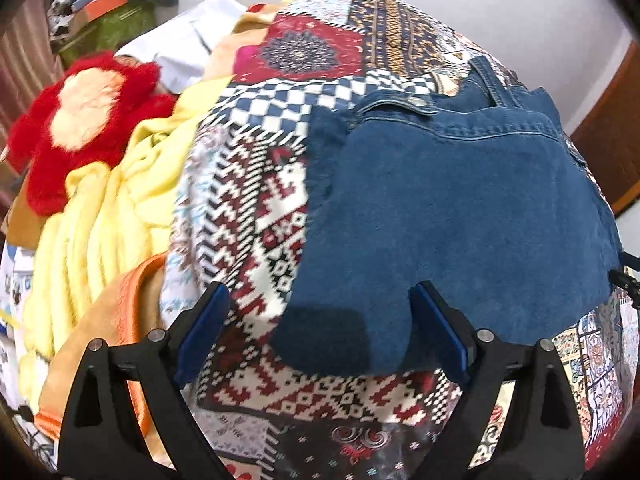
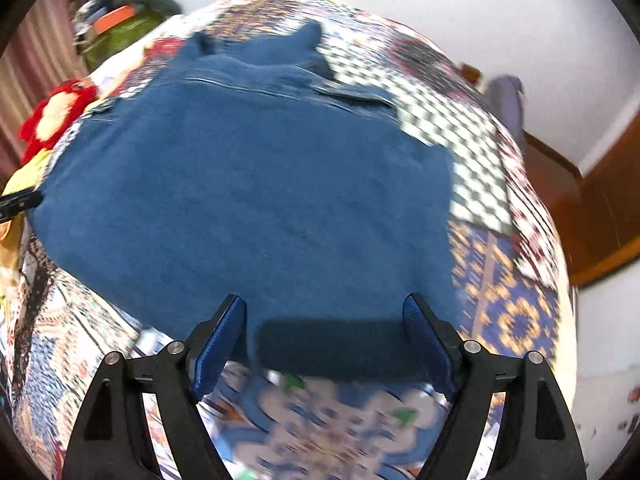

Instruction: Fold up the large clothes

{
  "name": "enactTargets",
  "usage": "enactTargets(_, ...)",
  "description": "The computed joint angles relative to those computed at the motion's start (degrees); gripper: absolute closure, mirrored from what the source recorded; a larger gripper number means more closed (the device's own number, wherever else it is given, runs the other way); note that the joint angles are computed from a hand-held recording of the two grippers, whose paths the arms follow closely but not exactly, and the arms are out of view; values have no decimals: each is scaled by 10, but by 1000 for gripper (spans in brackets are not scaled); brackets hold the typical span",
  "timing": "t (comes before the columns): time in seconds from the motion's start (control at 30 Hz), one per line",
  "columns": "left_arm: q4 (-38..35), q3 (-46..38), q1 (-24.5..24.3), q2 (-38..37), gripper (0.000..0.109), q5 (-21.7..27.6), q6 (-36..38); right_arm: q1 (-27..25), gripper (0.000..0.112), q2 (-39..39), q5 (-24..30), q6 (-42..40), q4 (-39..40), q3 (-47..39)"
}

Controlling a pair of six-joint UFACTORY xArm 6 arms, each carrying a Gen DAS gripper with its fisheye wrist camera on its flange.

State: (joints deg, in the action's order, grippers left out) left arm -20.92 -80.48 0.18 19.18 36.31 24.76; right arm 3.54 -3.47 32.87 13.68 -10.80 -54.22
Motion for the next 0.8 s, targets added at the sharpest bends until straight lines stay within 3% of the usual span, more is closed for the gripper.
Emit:
enactTargets(0.07,14,11,3,-5,15,-12,-8,-19,31,-28,-4,-15,20,28)
enactTargets(0.13,43,26,3,-12,15,-30,-32,-27,30,-41,9,27,-25,37)
enactTargets(0.23,140,50,7,-26,16,-57,-107,-43,30,-57,35,71,-66,49)
enactTargets(0.47,144,107,12,-79,16,-82,-121,-55,30,-104,38,76,-46,73)
enactTargets(0.63,87,122,-2,-111,16,-84,-87,-20,30,-112,28,103,-88,53)
enactTargets(0.8,-35,122,-23,-126,15,-70,-13,22,30,-88,-1,110,-109,12)
